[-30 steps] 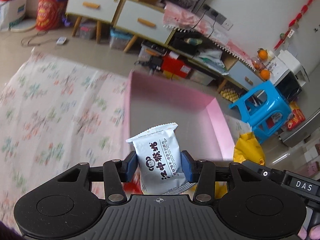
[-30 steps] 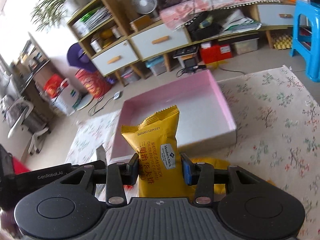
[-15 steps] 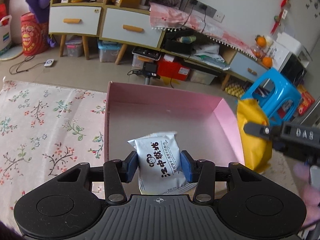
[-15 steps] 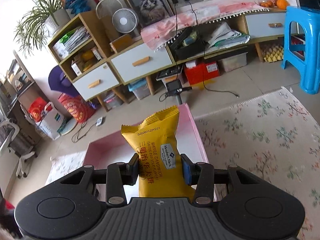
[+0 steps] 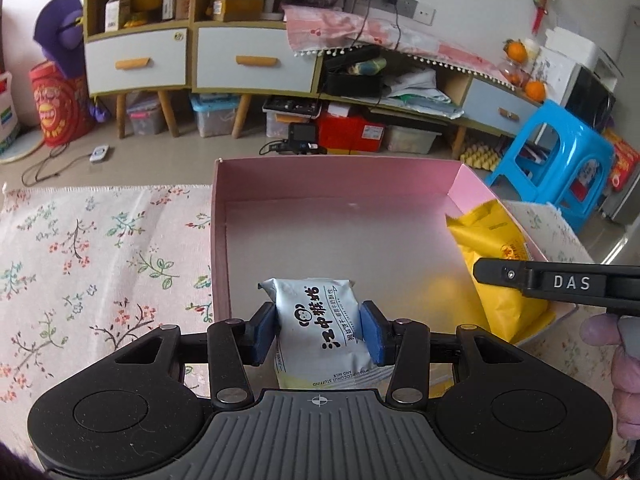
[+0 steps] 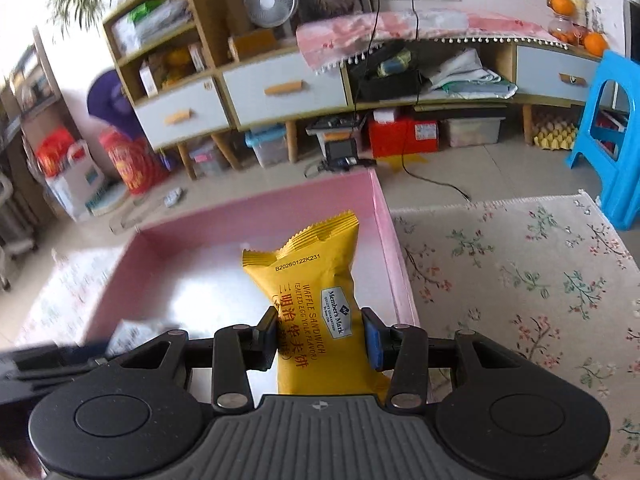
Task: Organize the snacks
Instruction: 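Lift both held packets and carry them over the pink box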
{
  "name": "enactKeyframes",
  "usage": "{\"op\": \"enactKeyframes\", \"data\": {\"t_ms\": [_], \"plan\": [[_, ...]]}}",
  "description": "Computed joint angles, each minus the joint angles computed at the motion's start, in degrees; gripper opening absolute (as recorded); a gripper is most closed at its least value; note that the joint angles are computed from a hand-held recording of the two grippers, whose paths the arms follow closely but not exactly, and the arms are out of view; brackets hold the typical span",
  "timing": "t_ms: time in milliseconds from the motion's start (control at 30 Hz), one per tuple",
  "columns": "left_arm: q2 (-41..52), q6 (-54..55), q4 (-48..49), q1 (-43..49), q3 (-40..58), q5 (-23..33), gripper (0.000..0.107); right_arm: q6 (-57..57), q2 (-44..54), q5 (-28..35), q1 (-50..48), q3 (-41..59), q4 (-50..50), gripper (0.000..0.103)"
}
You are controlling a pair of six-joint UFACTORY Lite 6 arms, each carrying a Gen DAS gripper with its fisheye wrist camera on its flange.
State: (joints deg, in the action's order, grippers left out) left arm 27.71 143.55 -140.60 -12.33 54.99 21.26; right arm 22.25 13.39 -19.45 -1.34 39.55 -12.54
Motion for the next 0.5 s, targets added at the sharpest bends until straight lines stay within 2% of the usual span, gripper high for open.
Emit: {"op": "enactKeyframes", "data": {"t_ms": [100, 200, 267, 367, 400, 500], "plan": [[-0.84, 5.87, -4.05, -0.43, -1.07, 0.44, 0.043, 2.39, -0.29, 3.72, 0.06, 0.78, -1.78, 0.032], [-0.88, 7.95, -5.53, -0.55, -1.13, 0.35, 0.043, -1.40, -1.35, 7.54, 1.26, 1.12, 2.50, 0.032], [-0.81, 6.74, -4.33, -0.29, -1.25, 0.50, 0.044, -3.78, -2.37, 6.71, 1.81, -0.14, 4.57, 0.032], [-1.60, 2.01, 0.36, 0.68, -1.96, 1.49, 0.045, 4.78, -3.98, 5.61, 0.76, -1.39, -3.18, 0.036], [-2.14, -0.38, 2.90, 1.04, -2.11, 1.57, 0.046, 9.04, -4.91, 5.49, 0.19, -1.82, -6.86, 0.038], [-4.49, -4.07, 7.22, 1.76, -3.31, 1.74, 0.054, 15.10, -9.24, 5.45, -0.23, -4.02, -12.05, 0.054]]}}
